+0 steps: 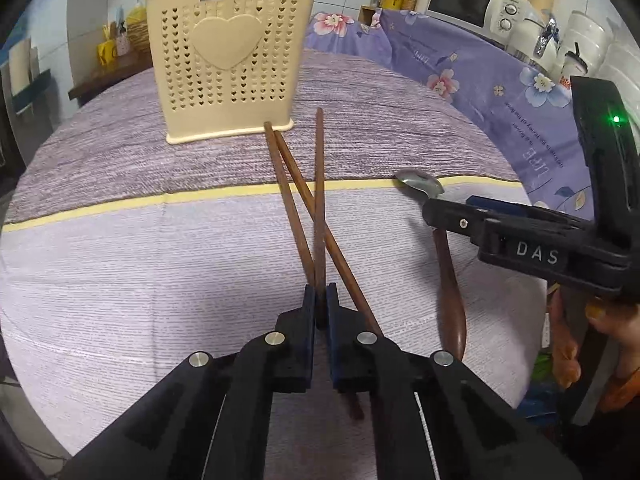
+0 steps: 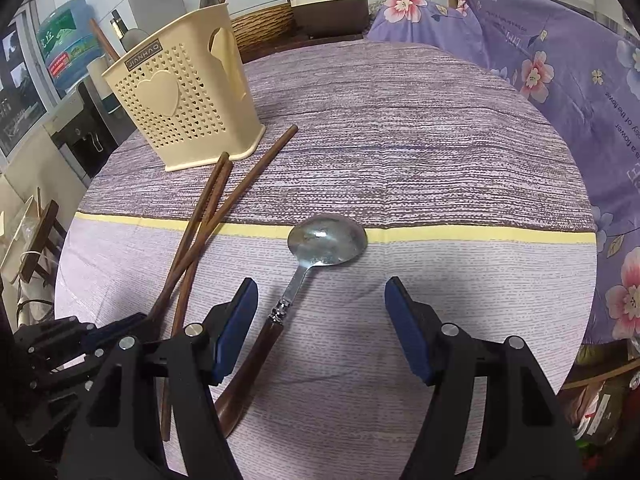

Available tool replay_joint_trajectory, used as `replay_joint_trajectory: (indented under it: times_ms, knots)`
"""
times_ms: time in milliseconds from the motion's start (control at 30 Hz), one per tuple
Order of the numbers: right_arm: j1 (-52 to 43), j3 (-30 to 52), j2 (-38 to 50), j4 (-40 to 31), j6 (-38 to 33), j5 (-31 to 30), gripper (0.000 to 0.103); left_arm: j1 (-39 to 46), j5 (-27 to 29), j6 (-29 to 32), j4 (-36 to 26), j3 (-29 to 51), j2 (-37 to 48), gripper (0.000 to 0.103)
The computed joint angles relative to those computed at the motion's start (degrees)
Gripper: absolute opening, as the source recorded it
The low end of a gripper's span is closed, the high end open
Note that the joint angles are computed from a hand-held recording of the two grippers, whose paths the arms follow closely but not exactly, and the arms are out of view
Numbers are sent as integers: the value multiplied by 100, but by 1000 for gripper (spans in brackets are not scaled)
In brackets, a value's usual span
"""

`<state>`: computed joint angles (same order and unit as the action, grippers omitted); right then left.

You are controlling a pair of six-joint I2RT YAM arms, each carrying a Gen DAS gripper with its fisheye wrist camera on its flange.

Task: Organize utensils

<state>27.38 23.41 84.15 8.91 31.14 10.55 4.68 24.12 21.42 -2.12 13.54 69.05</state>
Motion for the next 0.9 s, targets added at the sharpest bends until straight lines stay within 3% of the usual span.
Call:
replay_joint_trajectory:
  times_ms: [200,400,500,700,833,900]
  knots:
    - [-65,-85,-79,44,0,-14,67,-437,122,-399,-377,-56,-631,6]
    - [-168,-138,-176,-24,-44,17,67,-906,-171,-864,49,-320,-414,7]
    - [-238,-148,-156,6,-25,-46,67,-756,39,-839,-58,-314,-358,7]
    - [-17,66,-21,-180,87,82,67,-755,313,-653,-461,-298,-682,41]
    - [207,294,269,-384,221,186,67,-331,418,-494,-518,-228,-682,42]
    - [358,355,303,-469,309,330,58,-8,526,-370,-519,-154,-512,42]
